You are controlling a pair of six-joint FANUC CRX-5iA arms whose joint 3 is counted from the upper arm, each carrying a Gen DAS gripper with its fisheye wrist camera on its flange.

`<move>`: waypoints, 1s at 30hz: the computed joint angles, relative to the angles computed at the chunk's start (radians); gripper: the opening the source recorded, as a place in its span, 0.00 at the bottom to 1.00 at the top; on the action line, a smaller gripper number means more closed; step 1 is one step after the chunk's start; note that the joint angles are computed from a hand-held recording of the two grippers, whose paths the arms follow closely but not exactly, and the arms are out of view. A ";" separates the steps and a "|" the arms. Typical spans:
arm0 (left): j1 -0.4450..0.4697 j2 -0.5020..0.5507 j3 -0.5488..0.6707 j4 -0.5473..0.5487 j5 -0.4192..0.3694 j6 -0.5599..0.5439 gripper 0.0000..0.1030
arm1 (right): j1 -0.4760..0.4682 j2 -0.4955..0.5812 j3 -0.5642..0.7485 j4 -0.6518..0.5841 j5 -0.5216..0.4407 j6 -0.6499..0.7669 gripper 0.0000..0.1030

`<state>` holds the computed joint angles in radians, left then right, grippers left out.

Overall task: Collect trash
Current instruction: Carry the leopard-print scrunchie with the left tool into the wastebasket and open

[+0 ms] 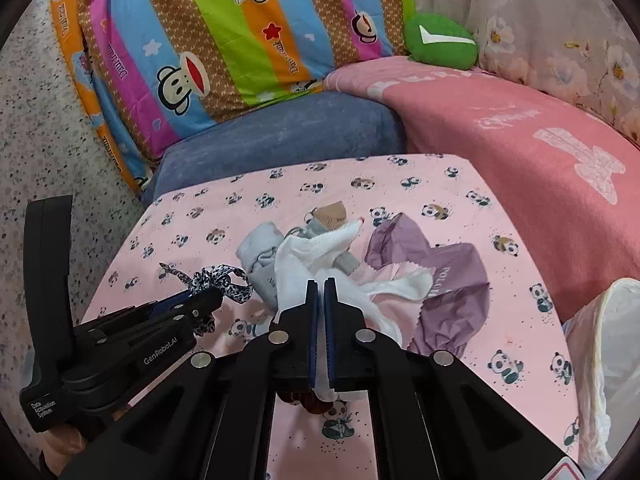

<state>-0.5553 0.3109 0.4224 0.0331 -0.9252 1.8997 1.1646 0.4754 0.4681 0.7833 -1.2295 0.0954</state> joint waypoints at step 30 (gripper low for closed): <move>-0.276 0.300 0.562 0.038 -0.134 -0.172 0.18 | 0.151 -0.497 -0.527 0.276 -0.376 -0.398 0.04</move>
